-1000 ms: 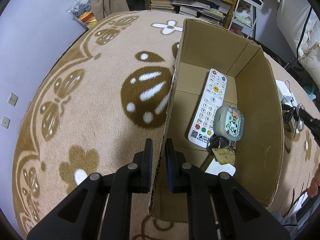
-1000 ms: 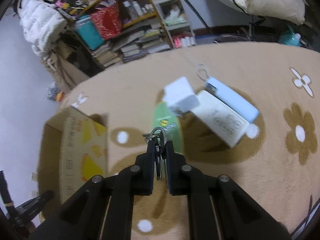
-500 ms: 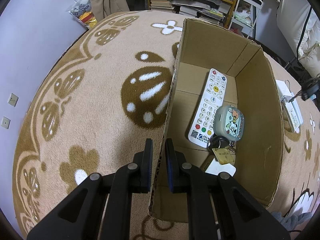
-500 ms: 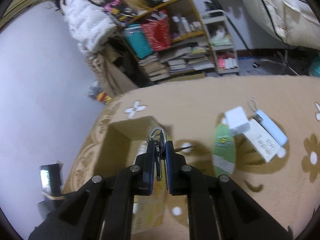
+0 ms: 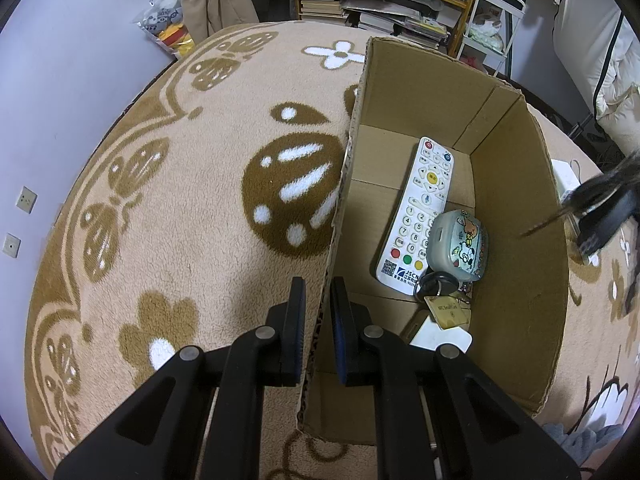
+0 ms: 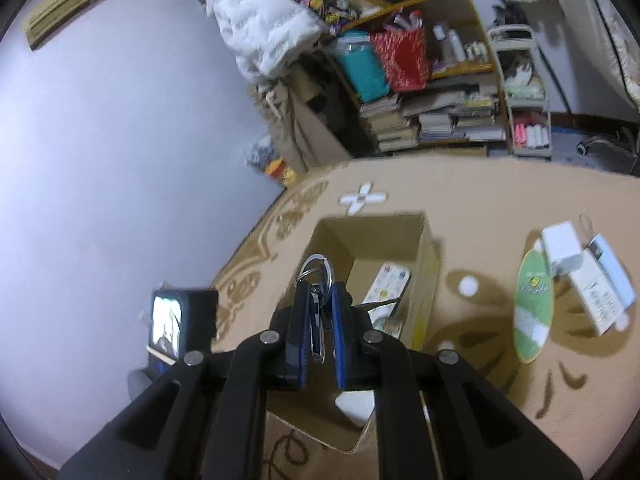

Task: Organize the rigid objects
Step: 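Carry the keys over the box and release them with the right gripper, then move the right gripper back and grasp the large white charger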

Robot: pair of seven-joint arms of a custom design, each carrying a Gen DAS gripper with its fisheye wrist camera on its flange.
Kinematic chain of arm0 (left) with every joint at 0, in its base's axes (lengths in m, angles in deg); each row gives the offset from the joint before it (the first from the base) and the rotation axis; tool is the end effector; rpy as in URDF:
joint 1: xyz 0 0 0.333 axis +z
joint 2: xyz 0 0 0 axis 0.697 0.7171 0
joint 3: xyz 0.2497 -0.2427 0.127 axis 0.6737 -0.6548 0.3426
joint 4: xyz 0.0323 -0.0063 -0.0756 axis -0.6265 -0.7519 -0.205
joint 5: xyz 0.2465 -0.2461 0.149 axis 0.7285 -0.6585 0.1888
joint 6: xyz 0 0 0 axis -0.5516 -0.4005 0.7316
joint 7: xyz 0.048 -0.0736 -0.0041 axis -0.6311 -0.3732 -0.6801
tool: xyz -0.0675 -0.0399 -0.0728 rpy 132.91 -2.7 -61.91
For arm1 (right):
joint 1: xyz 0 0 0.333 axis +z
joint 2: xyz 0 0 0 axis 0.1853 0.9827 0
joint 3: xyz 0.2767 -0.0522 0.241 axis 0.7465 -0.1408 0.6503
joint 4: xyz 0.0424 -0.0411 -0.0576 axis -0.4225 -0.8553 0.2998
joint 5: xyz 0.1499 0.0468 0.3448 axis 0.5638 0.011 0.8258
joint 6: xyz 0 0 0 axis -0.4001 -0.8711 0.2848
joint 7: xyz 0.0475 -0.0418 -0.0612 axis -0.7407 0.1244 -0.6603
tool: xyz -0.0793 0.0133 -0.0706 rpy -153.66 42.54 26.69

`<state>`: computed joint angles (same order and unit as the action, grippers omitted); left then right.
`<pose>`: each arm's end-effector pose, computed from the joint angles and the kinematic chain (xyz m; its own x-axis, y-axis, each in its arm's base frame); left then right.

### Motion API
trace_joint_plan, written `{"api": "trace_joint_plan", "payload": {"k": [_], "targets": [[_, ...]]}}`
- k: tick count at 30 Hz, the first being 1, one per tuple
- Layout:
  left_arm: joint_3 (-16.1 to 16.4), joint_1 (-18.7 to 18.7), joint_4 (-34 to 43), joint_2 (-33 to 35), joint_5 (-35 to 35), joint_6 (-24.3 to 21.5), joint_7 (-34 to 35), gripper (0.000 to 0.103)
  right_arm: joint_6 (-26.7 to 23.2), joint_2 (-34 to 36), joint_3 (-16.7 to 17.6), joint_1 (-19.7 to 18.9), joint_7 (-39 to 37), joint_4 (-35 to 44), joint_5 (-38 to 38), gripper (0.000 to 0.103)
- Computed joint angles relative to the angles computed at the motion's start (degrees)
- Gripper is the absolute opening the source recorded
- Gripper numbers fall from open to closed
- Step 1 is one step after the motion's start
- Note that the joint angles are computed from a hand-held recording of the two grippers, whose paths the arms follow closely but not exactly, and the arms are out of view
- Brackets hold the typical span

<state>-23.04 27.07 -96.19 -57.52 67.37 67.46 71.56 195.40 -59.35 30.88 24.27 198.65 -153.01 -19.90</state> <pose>0.5754 -0.2885 0.5069 -0.3455 -0.9384 -0.0057 -0.8812 0.3265 -0.3418 0.4558 0.2107 0.5629 -0.1079 -0.8456 -0.5227 -0.6484 0.4584 -0.6078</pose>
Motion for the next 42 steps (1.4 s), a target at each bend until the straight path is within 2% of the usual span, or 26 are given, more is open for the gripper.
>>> {"api": "trace_joint_plan", "payload": {"k": [4,8,10,12,14,15,17,18,19,23,25,29,33,36,38,42], "targets": [[0.04,0.04,0.01,0.03,0.04,0.01,0.08,0.012,-3.26,1.96,-3.98,6.30,-6.50,0.43,7.41,0.012],[0.00,0.00,-0.05,-0.02,-0.07,0.03,0.03,0.012,-4.59,2.99,-4.03,7.24,-10.18,0.55,10.74,0.012],[0.01,-0.06,-0.09,-0.07,0.10,-0.02,0.03,0.012,-5.38,2.83,-2.88,5.87,-9.28,0.74,9.28,0.012],[0.02,-0.10,-0.13,-0.10,0.25,0.01,-0.02,0.012,-7.23,2.50,-0.54,2.84,-5.09,1.60,3.40,0.012],[-0.02,-0.08,-0.19,-0.12,0.17,0.06,-0.02,0.012,-7.93,2.04,0.21,1.28,-2.42,1.99,-0.56,0.013],[-0.01,-0.10,-0.22,-0.13,0.22,0.11,-0.08,0.012,-8.04,1.62,0.79,0.06,-0.18,1.88,-3.18,0.018],[-0.05,-0.12,-0.33,-0.17,0.25,0.18,0.00,0.012,-9.29,1.12,1.00,-0.91,2.18,2.09,-5.74,0.034],[-0.04,-0.14,-0.41,-0.21,0.29,0.27,-0.07,0.012,-10.20,0.65,0.88,-1.35,3.08,1.95,-6.80,0.047],[-0.04,-0.14,-0.40,-0.18,0.32,0.28,-0.06,0.012,-10.77,0.34,0.47,-1.26,2.98,1.82,-7.06,0.055],[-0.05,-0.14,-0.38,-0.16,0.24,0.13,-0.17,0.012,-16.19,-0.20,-0.08,-1.74,2.78,3.06,-9.48,0.061],[-0.06,-0.15,-0.36,-0.18,0.23,0.09,-0.18,0.012,-17.00,-0.53,-0.58,-1.97,2.97,2.91,-10.18,0.075],[-0.05,-0.16,-0.34,-0.18,0.29,0.06,-0.24,0.012,-18.55,-1.05,-0.87,-3.79,6.32,2.61,-13.04,0.082],[-0.07,-0.15,-0.45,-0.20,0.27,0.21,-0.12,0.012,-22.39,-0.58,-1.83,-4.98,7.19,3.41,-14.72,0.086],[-0.04,-0.20,-0.36,-0.16,0.42,0.12,-0.21,0.012,-26.41,0.09,-3.66,-4.96,4.07,4.18,-12.62,0.086],[0.00,-0.30,-0.41,-0.16,0.77,0.09,-0.33,0.012,-26.26,0.34,-5.37,-4.87,0.56,3.72,-9.31,0.086],[0.14,-0.84,-0.37,-0.25,2.52,-0.22,-1.22,0.012,-26.37,0.95,-6.62,-6.73,-1.19,3.36,-8.89,0.086]]}}
